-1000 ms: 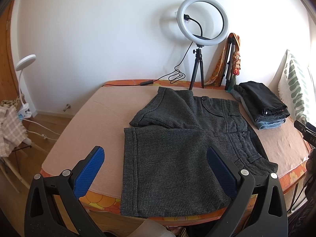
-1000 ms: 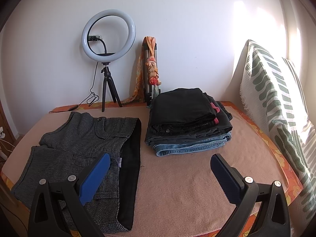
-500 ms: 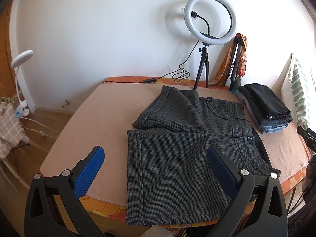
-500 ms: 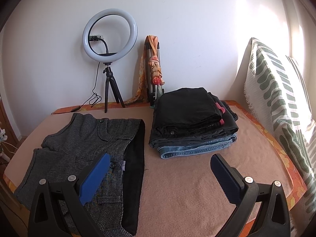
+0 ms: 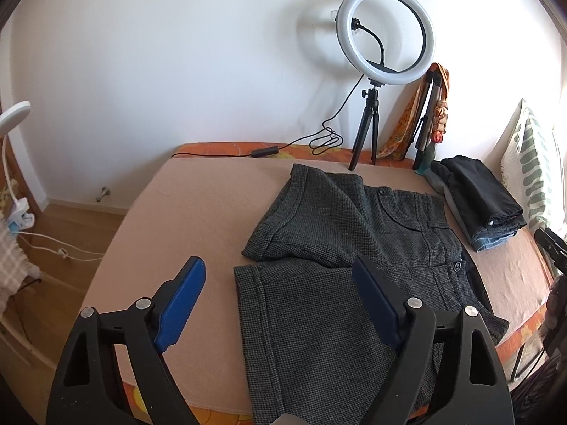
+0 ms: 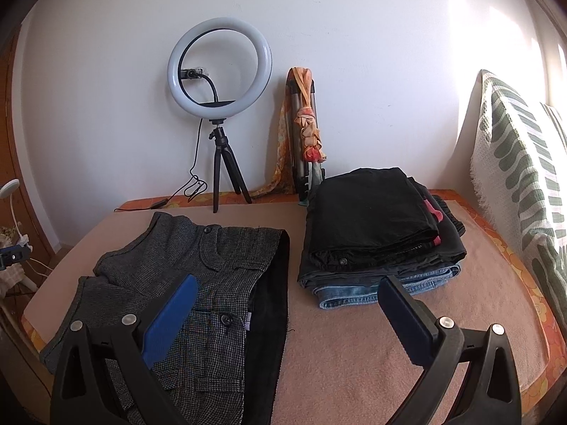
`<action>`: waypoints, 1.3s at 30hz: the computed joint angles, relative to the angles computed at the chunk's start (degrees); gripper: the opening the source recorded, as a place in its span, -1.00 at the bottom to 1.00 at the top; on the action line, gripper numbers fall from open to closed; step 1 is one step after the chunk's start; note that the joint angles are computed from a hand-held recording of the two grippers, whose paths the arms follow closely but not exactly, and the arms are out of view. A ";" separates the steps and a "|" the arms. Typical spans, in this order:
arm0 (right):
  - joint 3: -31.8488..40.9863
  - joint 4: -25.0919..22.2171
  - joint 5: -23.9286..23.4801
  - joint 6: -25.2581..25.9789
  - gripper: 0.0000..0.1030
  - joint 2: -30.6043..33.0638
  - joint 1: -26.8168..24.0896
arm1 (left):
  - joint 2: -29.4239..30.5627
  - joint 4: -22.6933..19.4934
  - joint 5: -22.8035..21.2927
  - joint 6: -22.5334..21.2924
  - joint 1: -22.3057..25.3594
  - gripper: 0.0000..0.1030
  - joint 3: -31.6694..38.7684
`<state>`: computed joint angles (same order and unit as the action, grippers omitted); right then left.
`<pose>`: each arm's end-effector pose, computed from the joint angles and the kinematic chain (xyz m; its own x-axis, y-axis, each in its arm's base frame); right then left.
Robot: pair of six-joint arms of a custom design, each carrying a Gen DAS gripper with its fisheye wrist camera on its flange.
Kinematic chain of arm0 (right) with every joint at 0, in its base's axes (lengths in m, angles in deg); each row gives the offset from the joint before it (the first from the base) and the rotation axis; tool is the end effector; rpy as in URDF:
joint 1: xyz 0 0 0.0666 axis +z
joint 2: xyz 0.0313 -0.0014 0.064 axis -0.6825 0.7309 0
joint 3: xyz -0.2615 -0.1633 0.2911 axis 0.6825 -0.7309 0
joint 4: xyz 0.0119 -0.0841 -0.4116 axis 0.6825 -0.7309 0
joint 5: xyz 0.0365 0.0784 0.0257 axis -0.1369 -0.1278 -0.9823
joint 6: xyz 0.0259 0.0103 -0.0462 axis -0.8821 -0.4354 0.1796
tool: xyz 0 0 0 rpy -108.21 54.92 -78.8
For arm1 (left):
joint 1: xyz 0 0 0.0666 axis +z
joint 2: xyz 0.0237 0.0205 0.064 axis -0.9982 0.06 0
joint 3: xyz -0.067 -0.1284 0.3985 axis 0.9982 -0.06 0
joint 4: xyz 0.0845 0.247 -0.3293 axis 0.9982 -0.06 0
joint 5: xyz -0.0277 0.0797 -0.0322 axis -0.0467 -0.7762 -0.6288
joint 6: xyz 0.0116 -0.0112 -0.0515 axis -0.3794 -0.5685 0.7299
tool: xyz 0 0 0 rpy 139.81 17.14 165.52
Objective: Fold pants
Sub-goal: 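Move both grippers to the shorts and grasp the waistband edge with the right gripper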
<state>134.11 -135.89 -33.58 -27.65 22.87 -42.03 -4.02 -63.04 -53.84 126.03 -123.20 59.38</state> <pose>0.3452 0.0160 0.5573 -0.5658 -0.0593 -0.8224 -0.2858 0.9497 0.1281 0.2802 -0.1842 0.5161 -0.6195 -0.1848 -0.7629 -0.2184 0.9741 -0.0587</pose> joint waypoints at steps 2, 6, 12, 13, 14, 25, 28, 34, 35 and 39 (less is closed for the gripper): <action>1.18 -0.61 -1.59 0.14 1.00 1.36 -0.15 | 0.34 0.81 2.30 -2.03 2.97 0.40 0.57; 3.87 -2.52 -5.71 1.42 1.00 4.43 -0.18 | 1.71 2.76 9.21 -4.78 9.23 0.40 1.56; 9.45 -4.07 -4.86 7.15 0.90 9.99 2.38 | 5.81 5.03 16.75 -11.44 14.49 0.06 4.13; 10.81 -4.63 -4.79 8.07 0.89 11.23 2.79 | 6.77 5.06 18.11 -12.42 15.16 0.01 4.88; 12.37 -5.50 -5.02 9.28 0.87 12.63 3.18 | 7.86 4.83 18.80 -13.50 15.59 -0.03 5.73; 30.86 -19.23 -2.89 23.71 0.58 30.64 9.13 | 20.00 2.82 28.48 -18.92 19.49 -0.03 14.32; 34.71 -22.73 -1.97 24.65 0.58 35.59 10.50 | 23.36 2.23 29.74 -19.38 19.96 -0.03 16.21; 40.89 -27.55 -0.43 24.22 0.55 44.21 12.42 | 29.00 1.90 30.85 -20.44 20.00 -0.03 18.15; 41.61 -27.81 0.11 24.51 0.55 45.32 12.74 | 29.73 2.01 31.07 -20.57 19.95 -0.03 18.23; 45.90 -31.73 1.50 25.36 0.60 50.41 13.64 | 32.46 1.95 31.02 -21.12 19.90 -0.03 18.95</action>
<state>180.01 -167.63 -32.09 -2.29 73.27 -28.38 28.44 -61.09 -22.82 104.91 -103.30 78.33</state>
